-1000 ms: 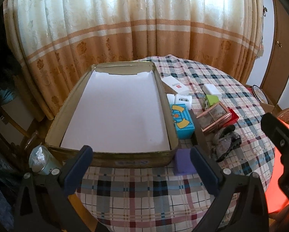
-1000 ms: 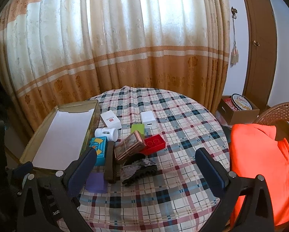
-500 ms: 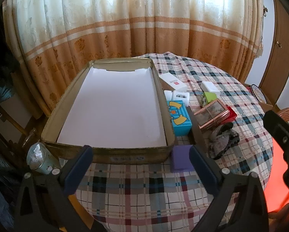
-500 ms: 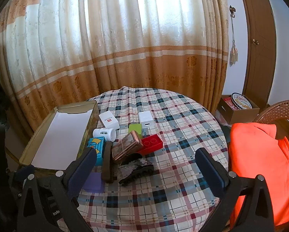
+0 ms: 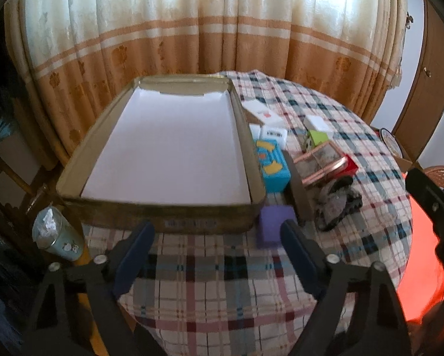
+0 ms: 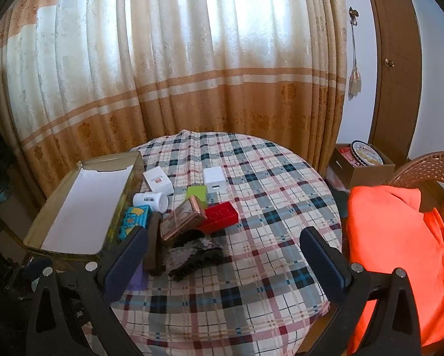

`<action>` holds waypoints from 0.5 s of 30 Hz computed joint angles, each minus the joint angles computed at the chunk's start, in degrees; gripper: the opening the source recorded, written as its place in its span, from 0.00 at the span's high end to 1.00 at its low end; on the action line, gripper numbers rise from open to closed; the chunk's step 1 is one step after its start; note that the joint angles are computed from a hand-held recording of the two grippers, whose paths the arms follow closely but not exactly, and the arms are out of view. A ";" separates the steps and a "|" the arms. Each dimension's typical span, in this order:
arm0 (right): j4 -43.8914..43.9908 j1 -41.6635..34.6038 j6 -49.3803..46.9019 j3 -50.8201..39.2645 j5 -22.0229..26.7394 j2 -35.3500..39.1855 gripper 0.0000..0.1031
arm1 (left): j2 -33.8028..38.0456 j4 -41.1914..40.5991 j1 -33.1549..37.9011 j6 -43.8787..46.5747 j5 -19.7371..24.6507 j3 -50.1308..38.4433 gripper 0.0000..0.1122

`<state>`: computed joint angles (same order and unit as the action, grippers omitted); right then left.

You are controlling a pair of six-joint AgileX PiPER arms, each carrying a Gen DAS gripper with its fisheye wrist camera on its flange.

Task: Organize rigid objects
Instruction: 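Move the left tool toward the purple foam cube and grasp it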

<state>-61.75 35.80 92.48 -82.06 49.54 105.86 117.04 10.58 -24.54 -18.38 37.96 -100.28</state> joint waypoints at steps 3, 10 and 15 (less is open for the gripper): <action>-0.29 -0.52 0.68 1.60 -0.90 -0.41 0.01 | -0.56 -0.15 -0.20 0.35 -0.73 1.36 0.25; -1.96 -2.07 2.58 5.20 -3.78 -1.42 0.01 | 2.18 -5.77 -0.10 4.48 2.69 -2.16 0.40; -3.23 -3.15 4.21 7.06 -4.57 -1.79 0.03 | 3.98 -6.58 -1.31 6.55 3.82 -4.57 0.47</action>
